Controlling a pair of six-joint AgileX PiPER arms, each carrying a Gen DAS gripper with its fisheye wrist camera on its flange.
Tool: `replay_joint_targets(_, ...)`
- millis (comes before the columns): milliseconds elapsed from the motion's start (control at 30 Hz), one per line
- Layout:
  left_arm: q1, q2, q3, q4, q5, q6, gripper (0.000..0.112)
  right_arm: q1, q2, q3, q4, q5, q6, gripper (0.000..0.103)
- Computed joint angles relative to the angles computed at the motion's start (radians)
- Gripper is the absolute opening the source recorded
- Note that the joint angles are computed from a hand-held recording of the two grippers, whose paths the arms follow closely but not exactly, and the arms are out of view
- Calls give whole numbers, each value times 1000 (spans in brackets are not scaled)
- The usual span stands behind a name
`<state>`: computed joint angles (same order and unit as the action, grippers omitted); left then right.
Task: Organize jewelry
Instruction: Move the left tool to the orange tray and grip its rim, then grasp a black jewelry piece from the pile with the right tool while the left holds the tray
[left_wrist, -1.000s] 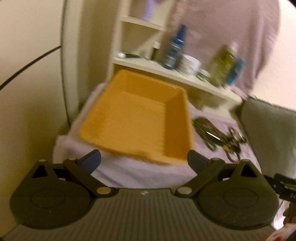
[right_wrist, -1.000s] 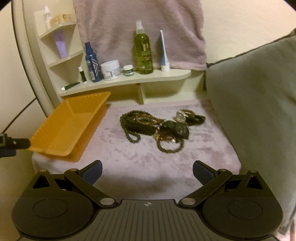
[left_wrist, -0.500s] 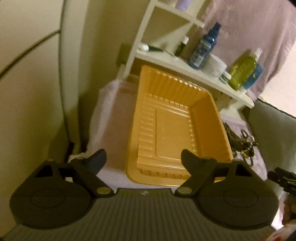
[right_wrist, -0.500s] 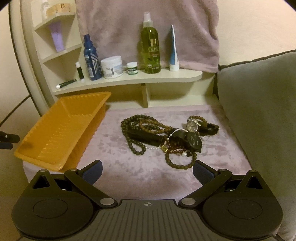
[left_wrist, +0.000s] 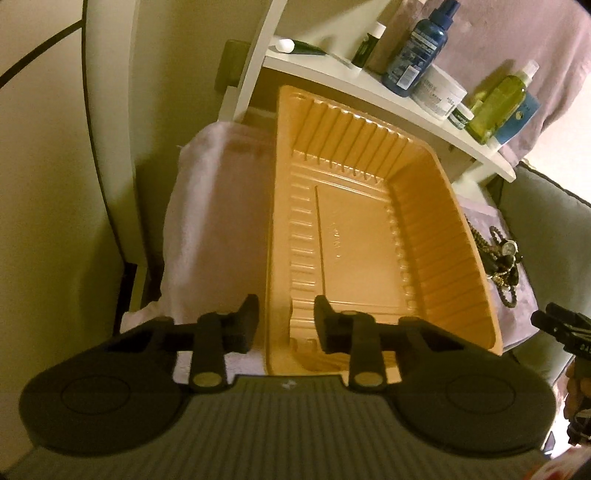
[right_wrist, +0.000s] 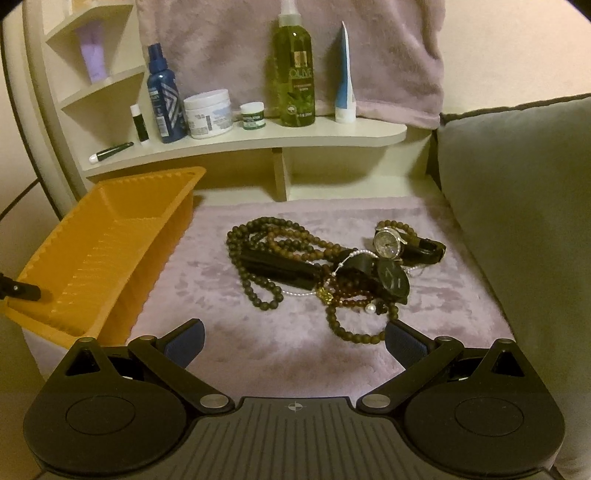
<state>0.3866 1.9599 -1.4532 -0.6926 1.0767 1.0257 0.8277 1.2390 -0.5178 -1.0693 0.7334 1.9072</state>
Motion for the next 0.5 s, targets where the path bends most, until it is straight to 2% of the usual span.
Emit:
replay_joint_targets(100,-13,-15,10,23,-24,-17,12,-23,2,15,-29,-15,18,103)
replay_joint_targets(333,-40,-88,55,45,-68,-22,11,-97,2,65,-137,-82,72,103)
replay_joint_targets(500,-67,-167,110,58,-113,-22,11,-149,22,84,-325,-152,122,102)
